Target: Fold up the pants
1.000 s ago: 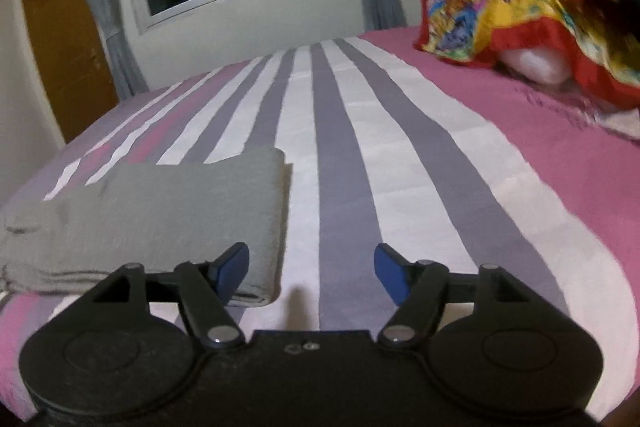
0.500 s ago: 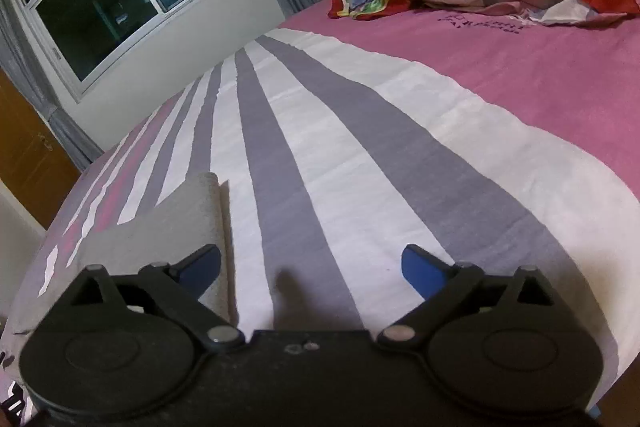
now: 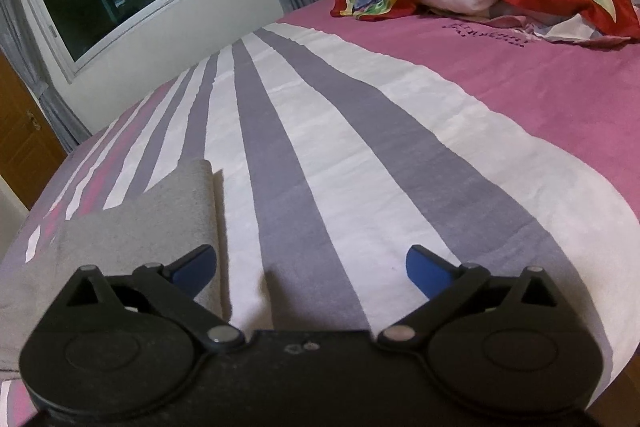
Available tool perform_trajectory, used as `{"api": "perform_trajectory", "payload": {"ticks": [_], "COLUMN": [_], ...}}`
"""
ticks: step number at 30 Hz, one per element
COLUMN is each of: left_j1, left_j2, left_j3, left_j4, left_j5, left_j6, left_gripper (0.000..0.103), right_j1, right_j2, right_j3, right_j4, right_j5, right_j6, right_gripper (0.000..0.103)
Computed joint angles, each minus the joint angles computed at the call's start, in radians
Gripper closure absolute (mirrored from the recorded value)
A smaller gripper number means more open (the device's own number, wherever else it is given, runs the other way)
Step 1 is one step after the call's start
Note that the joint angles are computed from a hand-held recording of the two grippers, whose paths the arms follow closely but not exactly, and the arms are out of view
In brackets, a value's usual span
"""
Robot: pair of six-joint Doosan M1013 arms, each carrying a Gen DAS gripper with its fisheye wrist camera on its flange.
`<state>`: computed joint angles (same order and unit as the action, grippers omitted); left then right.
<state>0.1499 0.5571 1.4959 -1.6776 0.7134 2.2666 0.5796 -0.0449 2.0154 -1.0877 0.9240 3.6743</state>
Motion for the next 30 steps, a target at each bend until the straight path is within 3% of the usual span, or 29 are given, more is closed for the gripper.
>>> {"api": "perform_trajectory", "payload": {"ticks": [7, 9, 15, 17, 23, 30], "left_j1": [-0.007, -0.008, -0.014, -0.032, -0.118, -0.232], "left_j2": [-0.008, -0.011, -0.076, -0.094, -0.125, -0.133], "left_j3": [-0.039, -0.056, -0.080, -0.103, -0.172, -0.201], "left_j4": [0.125, 0.166, 0.245, 0.267, 0.326, 0.431], "left_j5": [-0.025, -0.026, -0.005, 0.004, 0.065, 0.108], "left_j6": [-0.082, -0.105, 0.019, 0.064, 0.160, 0.173], "left_gripper": [0.071, 0.071, 0.071, 0.071, 0.071, 0.071], "right_j1": [-0.001, -0.016, -0.042, -0.050, -0.055, -0.049], "right_j2": [0.006, 0.009, 0.099, 0.096, 0.073, 0.062], "right_j3": [-0.011, -0.025, -0.133, -0.128, -0.099, -0.082], "right_j4": [0.026, 0.078, 0.235, 0.243, 0.229, 0.199], "right_j5": [0.026, 0.029, 0.270, 0.251, 0.203, 0.183], "right_j6": [-0.028, -0.111, -0.516, -0.544, -0.445, -0.422], "right_gripper": [0.001, 0.000, 0.000, 0.000, 0.000, 0.000]}}
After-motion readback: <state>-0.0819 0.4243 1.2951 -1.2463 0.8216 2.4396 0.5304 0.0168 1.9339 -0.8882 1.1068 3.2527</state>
